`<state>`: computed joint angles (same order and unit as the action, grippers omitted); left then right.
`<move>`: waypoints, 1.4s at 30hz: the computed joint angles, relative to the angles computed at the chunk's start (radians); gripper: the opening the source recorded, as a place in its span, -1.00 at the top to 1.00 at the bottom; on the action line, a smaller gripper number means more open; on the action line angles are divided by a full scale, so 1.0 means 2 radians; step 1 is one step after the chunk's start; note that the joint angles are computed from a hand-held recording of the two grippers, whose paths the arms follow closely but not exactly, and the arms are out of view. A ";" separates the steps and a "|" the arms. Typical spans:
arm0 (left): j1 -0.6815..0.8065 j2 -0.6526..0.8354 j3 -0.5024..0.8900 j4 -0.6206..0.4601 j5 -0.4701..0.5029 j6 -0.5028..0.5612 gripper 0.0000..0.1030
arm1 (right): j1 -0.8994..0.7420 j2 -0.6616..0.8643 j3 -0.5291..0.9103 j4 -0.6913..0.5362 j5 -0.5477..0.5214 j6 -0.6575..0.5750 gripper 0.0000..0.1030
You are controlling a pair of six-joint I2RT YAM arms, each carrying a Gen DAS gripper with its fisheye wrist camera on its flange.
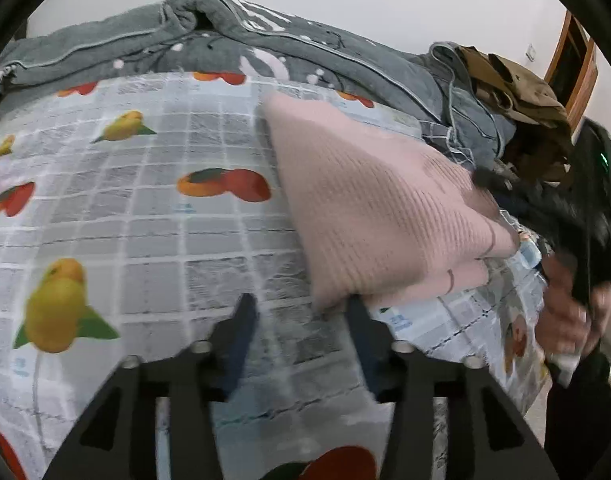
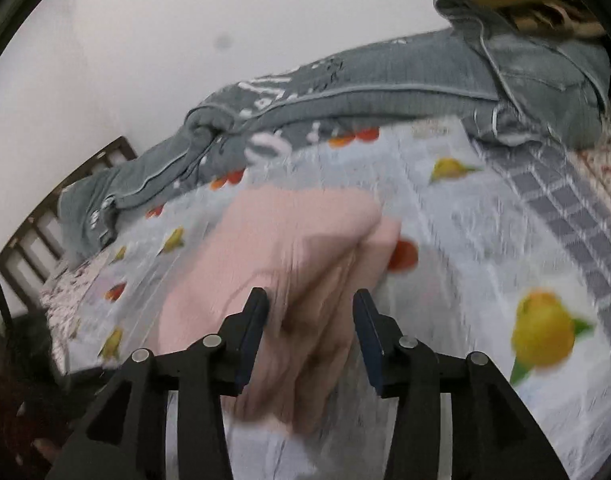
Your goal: Fold small clothes
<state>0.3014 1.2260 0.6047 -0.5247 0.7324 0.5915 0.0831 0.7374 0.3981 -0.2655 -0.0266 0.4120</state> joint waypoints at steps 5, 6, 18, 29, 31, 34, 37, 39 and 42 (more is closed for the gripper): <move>0.031 0.015 0.018 -0.014 0.010 0.020 0.03 | -0.010 0.174 0.078 0.022 -0.007 0.029 0.11; 0.034 0.019 0.021 -0.014 0.011 0.020 0.03 | -0.012 0.190 0.086 0.025 -0.014 0.024 0.51; 0.043 0.024 0.036 -0.015 0.033 0.006 0.03 | -0.114 0.085 -0.037 0.084 -0.091 0.022 0.66; -0.107 -0.001 0.074 0.052 -0.004 -0.134 -0.20 | 0.079 -0.080 0.007 -0.080 0.109 0.028 0.47; -0.151 0.005 0.080 0.076 -0.046 -0.158 -0.20 | 0.131 -0.064 0.002 -0.075 0.159 0.034 0.47; -0.210 0.038 0.089 0.092 -0.135 -0.174 -0.20 | 0.164 -0.016 -0.010 -0.077 0.207 0.057 0.48; -0.203 0.055 0.075 0.097 -0.123 -0.165 -0.25 | 0.148 -0.036 -0.046 -0.069 0.191 0.085 0.49; -0.196 0.056 0.060 0.103 -0.115 -0.153 -0.25 | 0.155 -0.039 -0.057 -0.069 0.193 0.094 0.50; -0.188 0.063 0.051 0.100 -0.102 -0.133 -0.26 | 0.164 -0.049 -0.074 -0.070 0.197 0.104 0.50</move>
